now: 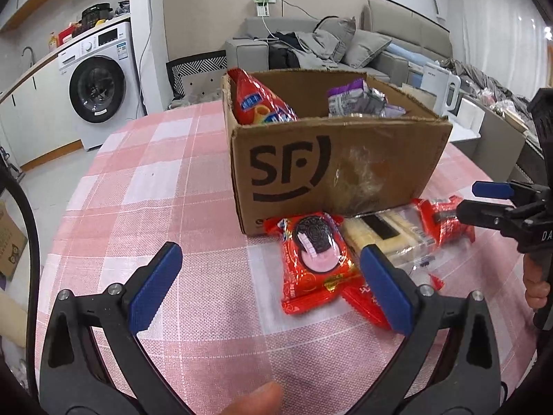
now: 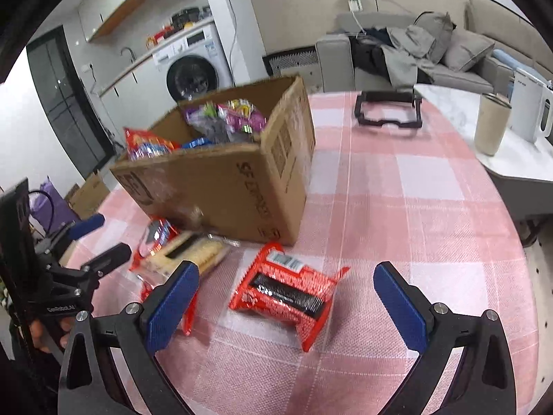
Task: Organize snacks
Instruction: 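Move both tools back toward the red wafer pack beside the box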
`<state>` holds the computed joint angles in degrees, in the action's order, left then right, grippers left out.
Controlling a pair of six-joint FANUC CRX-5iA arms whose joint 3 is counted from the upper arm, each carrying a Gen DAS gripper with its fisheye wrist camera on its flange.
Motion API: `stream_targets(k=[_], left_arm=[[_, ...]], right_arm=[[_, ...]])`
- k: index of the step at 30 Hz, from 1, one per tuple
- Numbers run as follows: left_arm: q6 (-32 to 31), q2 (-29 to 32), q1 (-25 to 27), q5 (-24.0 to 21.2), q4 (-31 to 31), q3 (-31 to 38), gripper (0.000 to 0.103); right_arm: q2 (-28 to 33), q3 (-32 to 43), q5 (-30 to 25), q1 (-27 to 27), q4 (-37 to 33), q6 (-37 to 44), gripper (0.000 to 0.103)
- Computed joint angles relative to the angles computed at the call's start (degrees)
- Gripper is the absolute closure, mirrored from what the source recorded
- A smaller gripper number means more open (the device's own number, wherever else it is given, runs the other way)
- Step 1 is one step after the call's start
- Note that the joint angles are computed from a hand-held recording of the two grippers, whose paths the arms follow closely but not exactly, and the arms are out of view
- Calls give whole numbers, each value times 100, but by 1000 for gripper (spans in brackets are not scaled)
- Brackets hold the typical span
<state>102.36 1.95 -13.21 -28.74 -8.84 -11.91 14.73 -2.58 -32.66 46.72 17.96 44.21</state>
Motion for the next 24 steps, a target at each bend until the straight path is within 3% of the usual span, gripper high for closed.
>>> stream_targets(k=[13,24], left_arm=[[-103,107,35,-40,99,26,1],[87,251,54,-350,-30,208,1]], right_arm=[[356,363,-558,35,-75,83,0],[640,700,-960,22,-278,78,0]])
